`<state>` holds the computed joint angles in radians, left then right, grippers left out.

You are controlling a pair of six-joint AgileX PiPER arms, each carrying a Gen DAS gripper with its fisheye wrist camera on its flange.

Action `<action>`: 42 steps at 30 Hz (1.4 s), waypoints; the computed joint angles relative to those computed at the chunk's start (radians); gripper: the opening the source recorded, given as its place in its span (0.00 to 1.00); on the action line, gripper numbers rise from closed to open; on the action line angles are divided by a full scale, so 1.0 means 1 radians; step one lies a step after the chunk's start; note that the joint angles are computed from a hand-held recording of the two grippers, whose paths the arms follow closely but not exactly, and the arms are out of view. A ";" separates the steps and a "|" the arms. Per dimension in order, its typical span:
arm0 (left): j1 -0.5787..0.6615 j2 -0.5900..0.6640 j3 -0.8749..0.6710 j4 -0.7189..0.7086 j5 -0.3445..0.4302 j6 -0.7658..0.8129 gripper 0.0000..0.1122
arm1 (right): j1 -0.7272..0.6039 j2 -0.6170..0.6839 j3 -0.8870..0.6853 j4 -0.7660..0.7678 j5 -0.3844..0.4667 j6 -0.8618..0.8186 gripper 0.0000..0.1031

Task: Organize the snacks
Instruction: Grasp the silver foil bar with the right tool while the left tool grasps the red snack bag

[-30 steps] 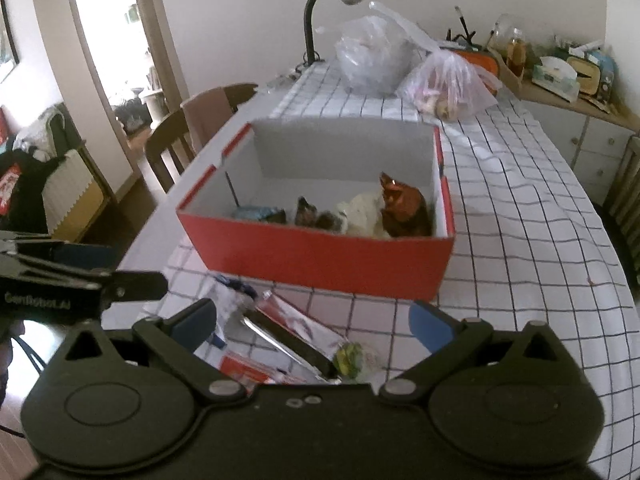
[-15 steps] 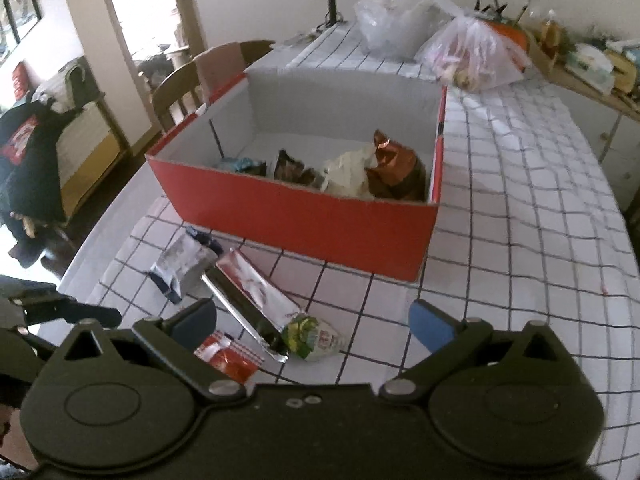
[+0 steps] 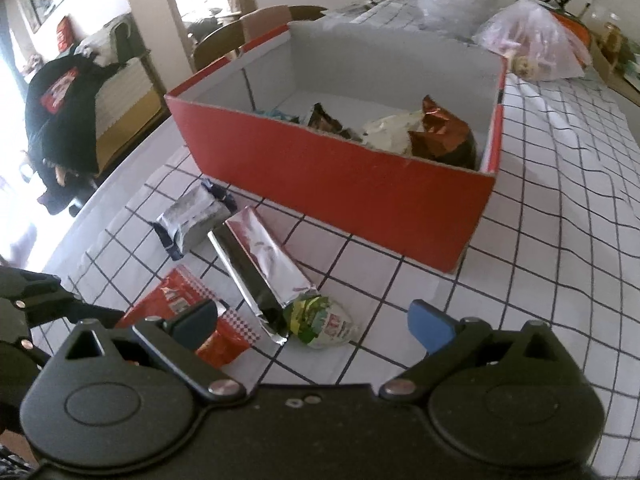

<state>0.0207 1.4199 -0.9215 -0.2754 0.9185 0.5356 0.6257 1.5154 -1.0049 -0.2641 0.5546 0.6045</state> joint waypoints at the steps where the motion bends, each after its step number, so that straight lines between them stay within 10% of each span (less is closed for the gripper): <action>1: -0.004 0.006 0.003 0.006 -0.004 -0.012 0.70 | -0.002 0.010 -0.005 0.006 -0.001 -0.018 0.98; 21: -0.094 -0.042 0.091 0.101 -0.144 -0.104 0.69 | 0.027 0.274 -0.204 -0.020 0.000 -0.180 0.71; 31: -0.020 -0.041 0.076 0.011 -0.104 0.007 0.58 | 0.036 0.270 -0.222 0.018 0.016 -0.228 0.43; 42: 0.135 0.005 -0.002 -0.109 -0.006 0.192 0.58 | 0.069 0.214 -0.203 -0.052 0.053 -0.020 0.40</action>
